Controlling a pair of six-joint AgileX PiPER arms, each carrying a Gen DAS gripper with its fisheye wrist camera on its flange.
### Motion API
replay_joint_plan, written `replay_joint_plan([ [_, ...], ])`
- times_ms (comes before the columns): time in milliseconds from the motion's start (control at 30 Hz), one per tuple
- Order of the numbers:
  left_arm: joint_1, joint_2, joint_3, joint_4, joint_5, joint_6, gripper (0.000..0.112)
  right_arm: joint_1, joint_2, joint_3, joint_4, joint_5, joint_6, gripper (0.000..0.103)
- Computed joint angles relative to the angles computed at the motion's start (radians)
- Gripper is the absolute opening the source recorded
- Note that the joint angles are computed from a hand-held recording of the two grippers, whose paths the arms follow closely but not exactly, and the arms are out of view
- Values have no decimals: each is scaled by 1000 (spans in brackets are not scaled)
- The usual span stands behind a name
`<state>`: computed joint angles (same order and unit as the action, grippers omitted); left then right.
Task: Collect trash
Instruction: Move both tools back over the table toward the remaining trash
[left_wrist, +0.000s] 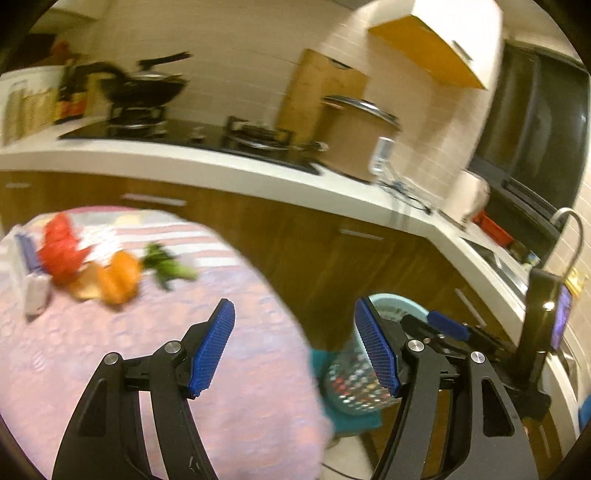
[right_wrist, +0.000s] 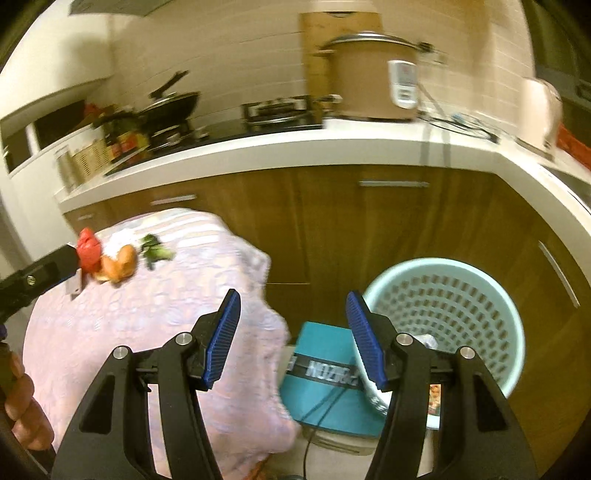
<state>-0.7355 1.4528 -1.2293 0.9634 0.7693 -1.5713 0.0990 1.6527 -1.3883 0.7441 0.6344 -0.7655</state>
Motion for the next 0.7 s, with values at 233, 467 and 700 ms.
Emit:
replay_joint_plan([
  [233,81,-213,261,19,68,-135,66,209,25,-11,-87,-76,85,56],
  [467,317,-389,407,-51,56,-92,66,417,124,-102,-219,-138,221,56],
  [700,654,-348,365,-225,-91,196,68,569,236,-223,-388,-173,372,56],
])
